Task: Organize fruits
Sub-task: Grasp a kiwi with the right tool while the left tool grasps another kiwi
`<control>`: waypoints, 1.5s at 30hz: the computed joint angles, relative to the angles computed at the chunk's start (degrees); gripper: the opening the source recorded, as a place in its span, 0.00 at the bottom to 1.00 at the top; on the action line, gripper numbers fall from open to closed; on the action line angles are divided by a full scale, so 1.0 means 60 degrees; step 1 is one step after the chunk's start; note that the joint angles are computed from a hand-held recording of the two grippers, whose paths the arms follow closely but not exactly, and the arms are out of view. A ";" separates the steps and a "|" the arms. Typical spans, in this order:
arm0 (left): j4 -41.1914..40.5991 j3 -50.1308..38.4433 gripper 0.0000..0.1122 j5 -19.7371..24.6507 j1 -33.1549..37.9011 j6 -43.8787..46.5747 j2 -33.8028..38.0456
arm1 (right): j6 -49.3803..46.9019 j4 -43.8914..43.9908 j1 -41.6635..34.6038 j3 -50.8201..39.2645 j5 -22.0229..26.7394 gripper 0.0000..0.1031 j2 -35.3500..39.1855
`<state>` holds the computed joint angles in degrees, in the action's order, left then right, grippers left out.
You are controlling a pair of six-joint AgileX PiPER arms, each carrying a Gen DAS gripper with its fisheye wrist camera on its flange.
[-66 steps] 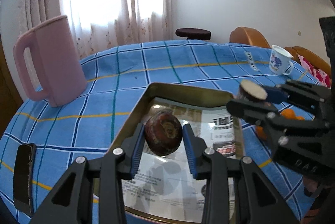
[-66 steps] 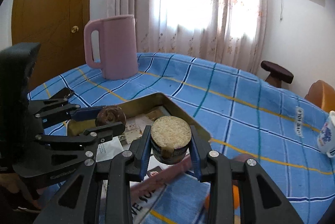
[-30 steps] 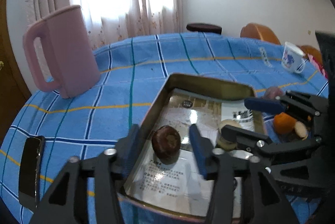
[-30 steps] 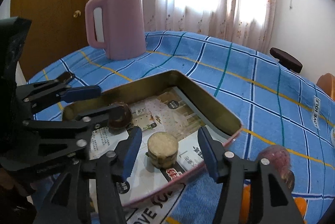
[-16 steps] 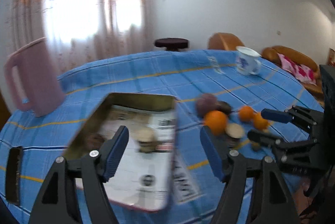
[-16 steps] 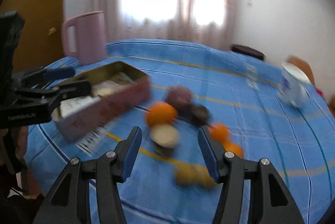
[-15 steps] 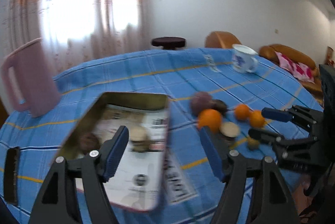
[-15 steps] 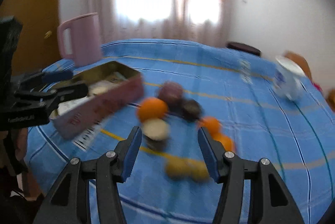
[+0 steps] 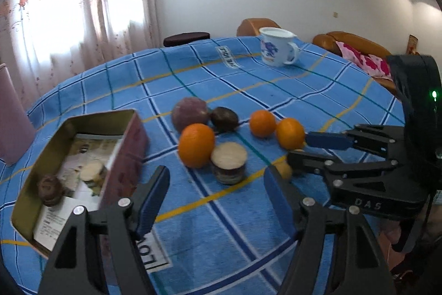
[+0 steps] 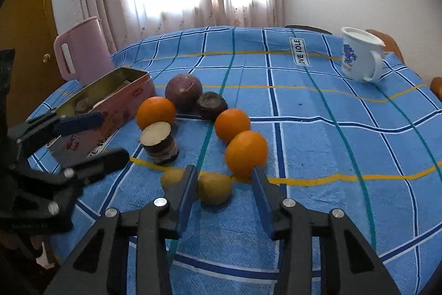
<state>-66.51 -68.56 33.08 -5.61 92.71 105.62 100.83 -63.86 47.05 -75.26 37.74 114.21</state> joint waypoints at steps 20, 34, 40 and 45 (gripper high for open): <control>0.0234 0.0280 0.65 -0.0094 -0.0507 -0.0004 -0.0112 | 0.2080 -0.1750 0.0529 0.0916 0.0453 0.27 -0.0409; 0.1546 -0.0238 0.37 -0.0032 -0.1221 -0.1463 0.0212 | 0.2075 -0.1857 0.0902 0.1215 0.1887 0.27 -0.0469; 0.1504 -0.0025 0.37 -0.0293 -0.1492 -0.1238 0.0120 | 0.2311 -0.1972 0.0974 0.1330 0.1920 0.27 -0.0500; 0.2576 -0.0658 0.33 -0.0061 -0.1639 -0.2584 0.0655 | 0.2505 -0.2061 0.0991 0.1438 0.1879 0.27 -0.0504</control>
<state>-51.05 -72.51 32.71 -15.45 77.20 109.55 115.86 -76.23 53.00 -66.63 49.01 111.19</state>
